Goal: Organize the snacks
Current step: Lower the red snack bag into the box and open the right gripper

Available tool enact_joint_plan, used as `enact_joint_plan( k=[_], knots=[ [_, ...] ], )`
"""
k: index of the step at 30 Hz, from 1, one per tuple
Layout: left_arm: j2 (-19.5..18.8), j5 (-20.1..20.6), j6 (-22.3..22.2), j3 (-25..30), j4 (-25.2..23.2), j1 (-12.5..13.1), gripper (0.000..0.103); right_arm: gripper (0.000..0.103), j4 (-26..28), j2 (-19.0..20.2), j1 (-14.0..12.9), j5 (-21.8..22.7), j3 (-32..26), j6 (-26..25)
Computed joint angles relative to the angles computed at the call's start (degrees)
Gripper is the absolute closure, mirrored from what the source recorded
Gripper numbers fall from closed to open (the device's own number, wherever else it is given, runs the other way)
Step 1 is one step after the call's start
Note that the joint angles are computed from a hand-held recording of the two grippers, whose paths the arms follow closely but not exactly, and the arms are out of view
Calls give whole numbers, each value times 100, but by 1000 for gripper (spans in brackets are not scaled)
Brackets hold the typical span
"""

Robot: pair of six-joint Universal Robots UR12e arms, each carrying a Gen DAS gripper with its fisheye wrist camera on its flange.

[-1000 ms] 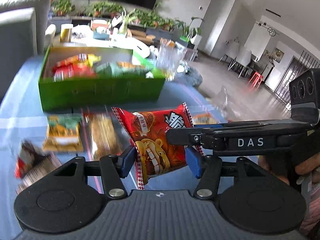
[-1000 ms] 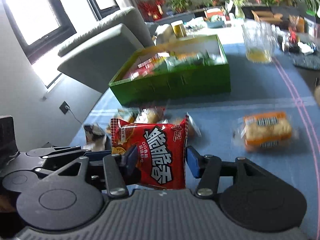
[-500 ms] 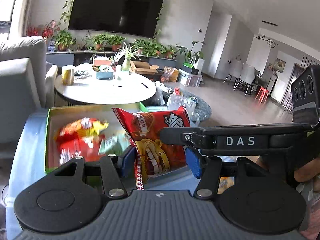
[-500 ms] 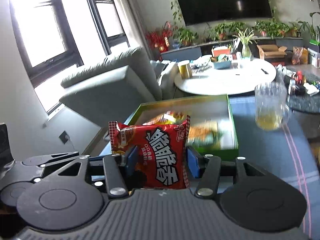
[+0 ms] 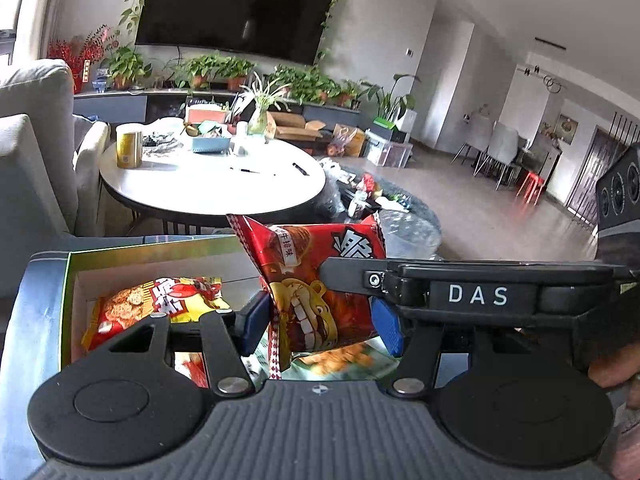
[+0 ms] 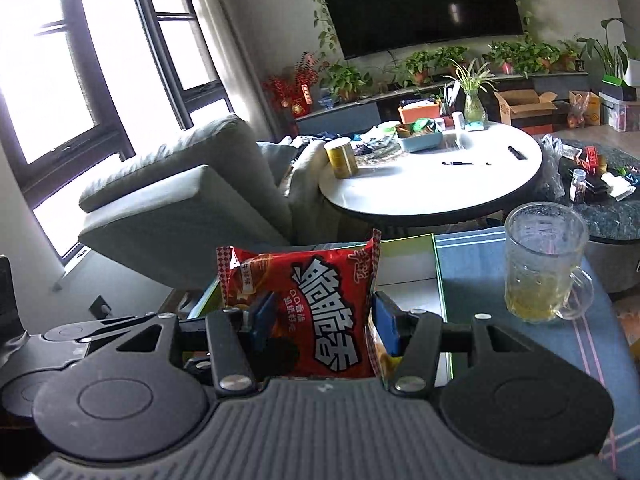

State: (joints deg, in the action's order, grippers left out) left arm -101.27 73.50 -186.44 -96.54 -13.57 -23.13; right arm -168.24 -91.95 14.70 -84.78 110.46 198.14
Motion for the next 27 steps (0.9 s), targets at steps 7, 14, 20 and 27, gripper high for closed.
enact_joint_plan(
  k=[7,14,20,27],
  knots=[
    [-320,21,-73,283,-162,40,51,47,32,226,-69,-24,-114,88],
    [-421,95,-59,375,-339,40,51,47,103,337,-64,-127,-184,38],
    [-417,170,-34,394,-455,16,51,47,197,342,-44,-161,-193,17],
    [-406,459,-117,376,-399,-14,50,47,66,338,30,-545,-196,-152]
  ],
)
